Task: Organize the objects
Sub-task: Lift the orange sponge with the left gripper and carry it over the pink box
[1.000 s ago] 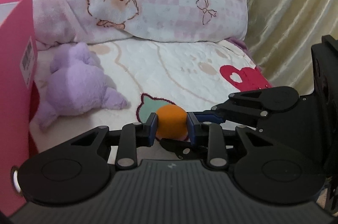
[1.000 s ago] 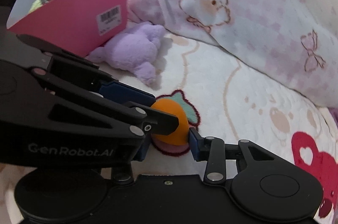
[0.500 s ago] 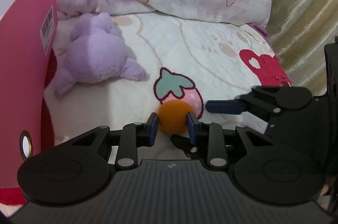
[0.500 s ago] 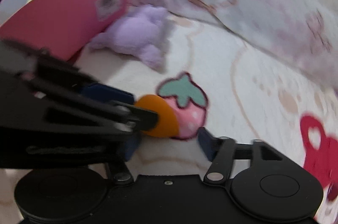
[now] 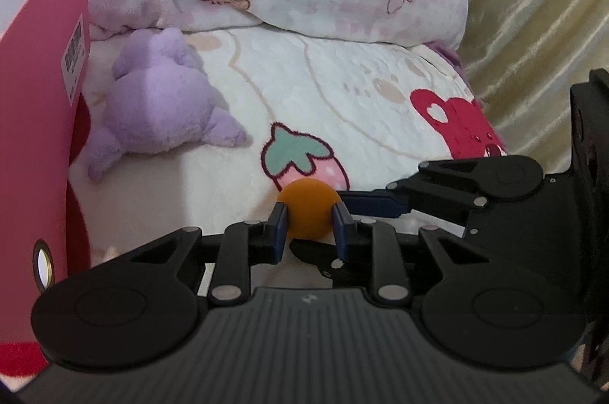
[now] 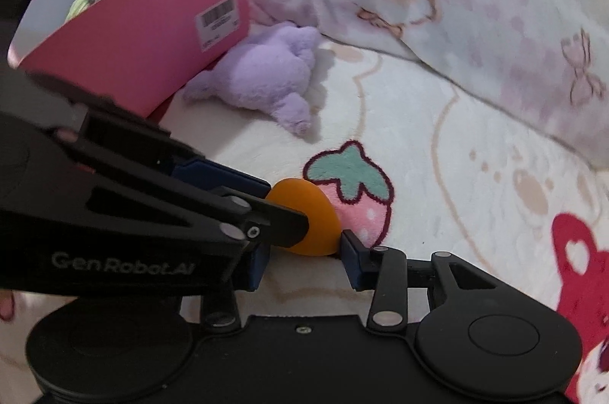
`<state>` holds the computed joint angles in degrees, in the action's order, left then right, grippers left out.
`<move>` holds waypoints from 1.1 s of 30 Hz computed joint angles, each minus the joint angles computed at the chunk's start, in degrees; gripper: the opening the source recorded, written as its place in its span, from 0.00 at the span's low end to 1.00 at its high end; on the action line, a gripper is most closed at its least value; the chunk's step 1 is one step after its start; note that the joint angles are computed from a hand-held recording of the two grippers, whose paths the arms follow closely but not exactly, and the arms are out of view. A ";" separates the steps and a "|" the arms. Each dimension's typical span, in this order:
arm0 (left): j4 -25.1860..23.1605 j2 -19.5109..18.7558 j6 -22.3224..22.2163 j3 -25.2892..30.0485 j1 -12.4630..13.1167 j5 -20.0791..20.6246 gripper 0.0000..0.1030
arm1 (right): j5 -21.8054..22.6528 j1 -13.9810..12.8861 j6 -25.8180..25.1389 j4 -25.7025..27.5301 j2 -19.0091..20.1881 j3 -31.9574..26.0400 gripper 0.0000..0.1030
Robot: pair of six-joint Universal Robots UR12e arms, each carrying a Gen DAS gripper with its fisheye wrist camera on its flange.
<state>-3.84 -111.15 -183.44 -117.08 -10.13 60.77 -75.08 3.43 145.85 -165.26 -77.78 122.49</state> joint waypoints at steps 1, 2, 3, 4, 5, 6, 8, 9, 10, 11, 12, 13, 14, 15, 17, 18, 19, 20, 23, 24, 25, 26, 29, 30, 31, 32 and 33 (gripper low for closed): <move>-0.13 0.22 0.18 -0.14 -0.04 0.09 0.22 | -0.22 0.06 -0.79 -0.21 -0.17 0.18 0.44; -0.21 0.50 0.23 -0.35 0.00 -0.01 0.22 | -0.32 0.10 -1.55 -0.61 -0.30 0.38 0.44; -0.21 0.75 0.30 -0.54 0.06 -0.17 0.22 | -0.43 0.16 -2.15 -1.07 -0.50 0.66 0.44; -0.29 1.06 0.37 -0.76 0.12 -0.32 0.22 | -0.65 0.24 -2.64 -1.35 -0.76 0.84 0.44; -0.41 1.30 0.39 -0.92 0.26 -0.70 0.22 | -1.12 0.41 -2.84 -1.59 -1.01 1.01 0.44; -0.61 1.62 0.61 -1.09 0.42 -1.11 0.22 | -1.69 0.65 -2.61 -1.80 -1.39 1.21 0.44; -1.11 2.39 0.82 -1.51 0.66 -1.33 0.22 | -1.72 0.76 -1.52 -1.32 -2.16 1.45 0.44; -0.94 2.75 0.77 -1.80 0.77 -1.46 0.22 | -1.61 0.79 -0.95 -1.27 -2.54 1.62 0.44; -1.08 3.04 0.77 -1.96 0.85 -1.53 0.22 | -1.40 0.76 -0.05 -1.01 -2.94 1.79 0.44; -1.61 3.39 0.84 -2.10 0.92 -1.63 0.22 | -1.09 0.71 0.78 -0.52 -3.30 1.90 0.44; -2.18 3.72 1.04 -2.21 1.02 -1.79 0.22 | -0.91 0.71 1.03 -0.12 -3.63 2.05 0.44; -2.58 4.05 1.37 -2.38 1.11 -1.94 0.22 | -0.83 0.72 0.91 0.06 -3.94 2.25 0.44; -3.12 4.46 1.78 -2.57 1.27 -2.24 0.22 | -0.61 0.67 0.77 0.38 -4.27 2.41 0.44; -3.84 4.86 2.12 -2.71 1.46 -2.59 0.22 | -0.28 0.59 0.66 0.82 -4.59 2.50 0.44; -4.87 5.82 2.92 -3.12 1.78 -2.73 0.22 | 0.84 0.34 0.48 1.99 -5.31 2.64 0.44; -5.01 6.30 3.12 -3.40 1.84 -2.55 0.22 | 1.35 0.25 0.38 2.22 -5.74 2.81 0.44; -5.16 6.90 3.31 -3.76 1.82 -2.06 0.22 | 2.00 0.15 0.16 2.86 -6.24 2.92 0.44; -5.08 7.60 3.02 -4.26 1.84 -1.69 0.22 | 2.85 -0.02 -0.17 3.82 -6.82 3.02 0.44; -3.15 9.64 2.31 -6.29 2.01 -0.96 0.22 | 4.83 -0.35 -1.26 4.65 -8.53 3.80 0.44; -2.88 10.32 2.34 -6.87 2.15 -0.92 0.22 | 5.61 -0.51 -1.46 4.88 -9.12 4.09 0.44; -3.35 11.17 2.65 -7.36 2.30 -0.86 0.22 | 6.27 -0.62 -1.18 5.23 -9.65 4.32 0.44; -3.99 11.91 3.35 -7.62 2.37 -0.68 0.22 | 6.76 -0.70 -1.12 5.57 -10.26 4.62 0.44; -4.82 14.26 5.95 -8.34 2.28 0.35 0.22 | 7.08 -0.59 -2.64 3.32 -12.17 6.19 0.44; -5.11 15.03 6.36 -8.56 2.22 0.81 0.22 | 7.61 -0.74 -2.55 3.29 -12.69 6.43 0.44; -5.47 15.81 6.59 -8.79 2.11 1.29 0.22 | 8.37 -0.97 -2.02 3.96 -13.30 6.52 0.44; -5.81 16.65 6.66 -9.11 2.04 1.71 0.22 | 8.99 -1.17 -1.82 4.66 -13.88 6.62 0.44; -5.87 17.31 6.56 -9.45 1.99 2.03 0.22 | 9.31 -1.25 -1.81 4.90 -14.52 6.90 0.44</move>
<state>-9.71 -93.83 -176.88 -126.54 -8.15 62.80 -65.77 2.18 144.04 -160.36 -92.30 129.39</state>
